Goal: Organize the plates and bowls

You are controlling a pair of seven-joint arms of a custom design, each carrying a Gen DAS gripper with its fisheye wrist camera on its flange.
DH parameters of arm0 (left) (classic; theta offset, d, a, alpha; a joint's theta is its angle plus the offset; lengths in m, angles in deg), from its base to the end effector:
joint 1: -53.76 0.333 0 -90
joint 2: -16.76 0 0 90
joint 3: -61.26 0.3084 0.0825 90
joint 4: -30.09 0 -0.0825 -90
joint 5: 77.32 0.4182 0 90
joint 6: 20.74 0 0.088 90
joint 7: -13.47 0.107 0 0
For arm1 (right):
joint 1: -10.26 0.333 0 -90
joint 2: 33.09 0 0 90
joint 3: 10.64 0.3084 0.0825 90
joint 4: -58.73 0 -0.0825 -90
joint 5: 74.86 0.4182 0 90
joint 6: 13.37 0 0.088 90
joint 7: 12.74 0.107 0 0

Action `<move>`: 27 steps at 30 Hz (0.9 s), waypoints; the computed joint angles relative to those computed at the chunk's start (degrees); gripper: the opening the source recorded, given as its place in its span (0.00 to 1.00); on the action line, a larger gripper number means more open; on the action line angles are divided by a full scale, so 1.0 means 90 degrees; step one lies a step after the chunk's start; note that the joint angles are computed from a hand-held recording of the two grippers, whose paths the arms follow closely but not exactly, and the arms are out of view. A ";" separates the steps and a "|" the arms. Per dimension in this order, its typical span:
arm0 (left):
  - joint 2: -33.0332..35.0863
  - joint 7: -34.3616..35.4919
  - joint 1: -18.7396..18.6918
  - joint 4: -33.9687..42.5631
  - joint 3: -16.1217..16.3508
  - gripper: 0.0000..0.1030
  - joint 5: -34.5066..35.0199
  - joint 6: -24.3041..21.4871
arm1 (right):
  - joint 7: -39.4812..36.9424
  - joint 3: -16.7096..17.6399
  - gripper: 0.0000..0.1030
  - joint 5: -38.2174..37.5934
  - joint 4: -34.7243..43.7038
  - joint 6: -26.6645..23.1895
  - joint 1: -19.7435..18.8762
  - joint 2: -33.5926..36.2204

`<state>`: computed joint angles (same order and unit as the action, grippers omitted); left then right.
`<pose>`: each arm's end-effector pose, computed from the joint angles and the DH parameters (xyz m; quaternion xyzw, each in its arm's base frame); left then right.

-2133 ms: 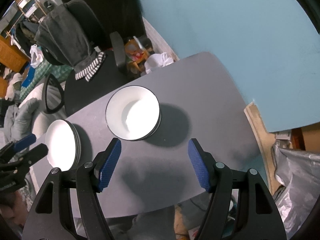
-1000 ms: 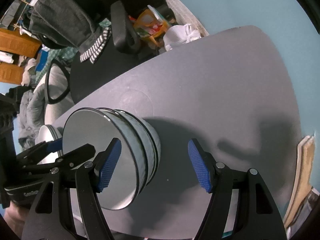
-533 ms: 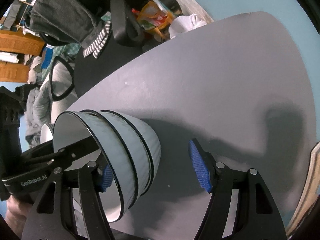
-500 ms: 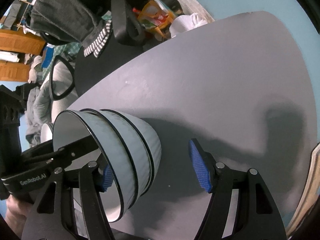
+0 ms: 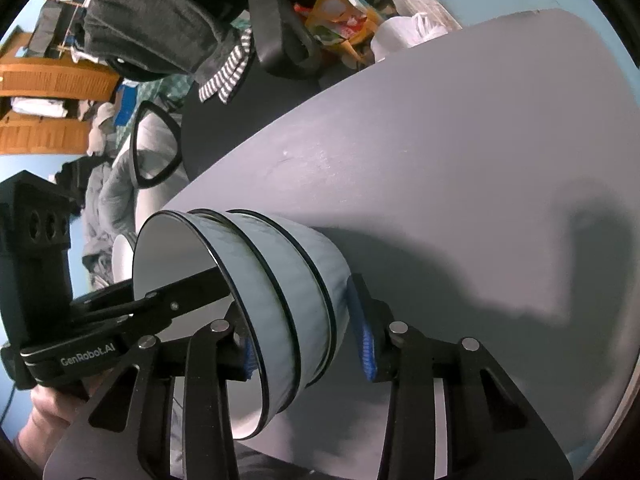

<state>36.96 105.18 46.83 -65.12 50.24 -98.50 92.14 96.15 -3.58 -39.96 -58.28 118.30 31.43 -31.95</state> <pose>0.6452 -0.2214 0.3877 0.6274 -0.7522 0.1042 0.1723 0.5306 0.2985 0.4352 -0.6108 0.7438 0.1890 0.1947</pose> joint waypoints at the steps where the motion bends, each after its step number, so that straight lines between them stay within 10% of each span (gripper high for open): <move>1: 0.0019 -0.0017 -0.0008 0.0022 0.0005 0.35 0.0023 -0.0012 | -0.0081 -0.0003 0.34 0.0046 0.0000 -0.0030 -0.0007 0.0000; 27: -0.0380 -0.0391 0.0036 -0.0501 0.0038 0.29 -0.0107 0.0235 | 0.0591 0.0027 0.28 -0.0556 -0.0183 0.0172 0.0122 -0.0211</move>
<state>33.54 101.67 47.16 -69.63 50.58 -99.46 94.25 101.47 -3.34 -44.97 -59.93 119.85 32.53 -33.85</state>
